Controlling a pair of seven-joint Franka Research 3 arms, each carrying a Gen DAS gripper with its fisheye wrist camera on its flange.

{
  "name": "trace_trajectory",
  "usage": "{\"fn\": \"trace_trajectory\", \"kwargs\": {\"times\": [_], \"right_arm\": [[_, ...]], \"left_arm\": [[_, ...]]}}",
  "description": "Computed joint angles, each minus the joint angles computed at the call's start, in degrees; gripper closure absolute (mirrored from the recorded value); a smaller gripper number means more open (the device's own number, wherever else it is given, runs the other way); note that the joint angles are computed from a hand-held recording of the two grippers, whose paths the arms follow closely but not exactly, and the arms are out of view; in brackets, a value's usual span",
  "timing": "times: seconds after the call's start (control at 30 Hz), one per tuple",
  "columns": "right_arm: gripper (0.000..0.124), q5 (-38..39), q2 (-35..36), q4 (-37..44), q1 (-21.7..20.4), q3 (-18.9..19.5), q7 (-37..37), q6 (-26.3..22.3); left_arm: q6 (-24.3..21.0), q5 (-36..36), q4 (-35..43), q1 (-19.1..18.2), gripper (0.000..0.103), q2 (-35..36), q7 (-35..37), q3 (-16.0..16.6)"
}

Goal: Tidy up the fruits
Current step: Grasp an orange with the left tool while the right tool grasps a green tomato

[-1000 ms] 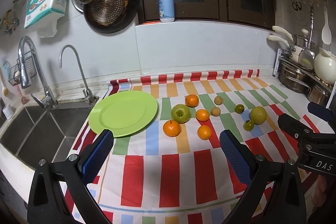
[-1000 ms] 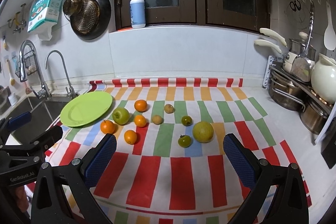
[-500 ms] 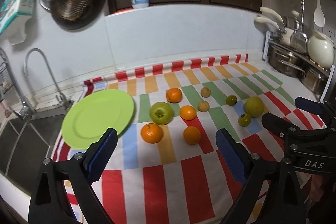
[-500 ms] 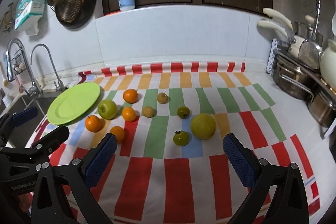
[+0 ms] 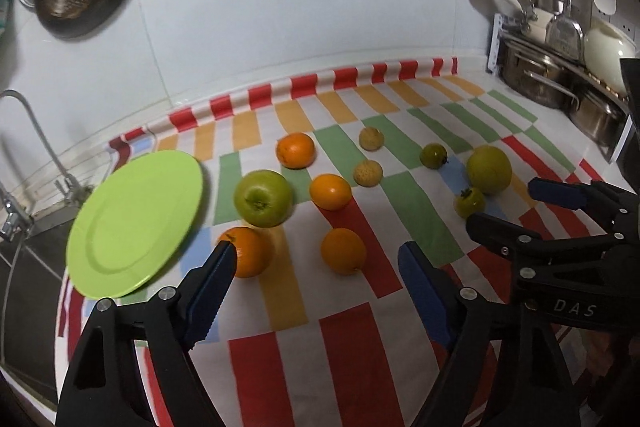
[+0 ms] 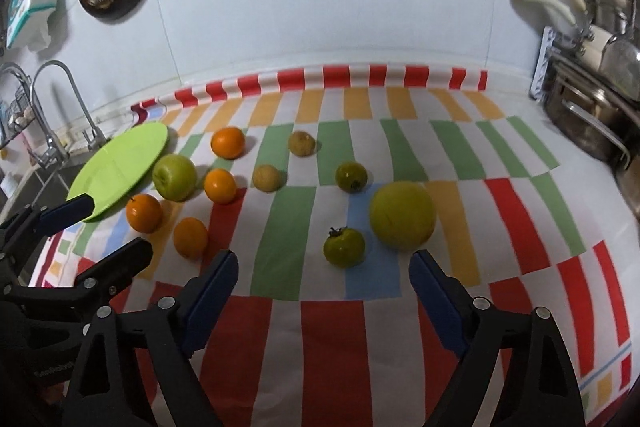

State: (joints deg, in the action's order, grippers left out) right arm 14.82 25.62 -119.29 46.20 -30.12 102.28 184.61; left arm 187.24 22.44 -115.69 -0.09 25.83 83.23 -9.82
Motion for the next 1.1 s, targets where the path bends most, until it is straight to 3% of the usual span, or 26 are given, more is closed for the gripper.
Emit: {"fn": "trace_trajectory", "kwargs": {"times": [0.17,0.33,0.67,0.97,1.1], "right_arm": [[0.045,-1.07,0.9,2.76,-8.93,8.58,-1.07,-2.73],[0.052,-3.25,2.17,4.89,-12.56,11.67,0.0,-4.49],[0.066,-7.04,3.34,7.16,-16.86,15.03,1.36,-6.66],[0.077,-10.0,4.88,8.99,-15.69,12.93,3.66,-7.35],[0.093,-11.16,5.13,9.15,-14.83,11.89,4.59,-7.35]], "left_arm": [[-4.25,-0.49,3.57,4.67,0.028,3.25,2.68,-5.97],[-8.64,-4.24,6.45,9.82,0.043,6.38,7.71,-12.62],[-11.69,-11.15,9.86,10.53,0.055,9.48,14.28,-14.87],[-14.27,-16.28,11.64,11.29,0.069,10.82,17.98,-16.38],[-14.24,-17.56,11.62,11.02,0.069,10.72,18.91,-16.17]]}}
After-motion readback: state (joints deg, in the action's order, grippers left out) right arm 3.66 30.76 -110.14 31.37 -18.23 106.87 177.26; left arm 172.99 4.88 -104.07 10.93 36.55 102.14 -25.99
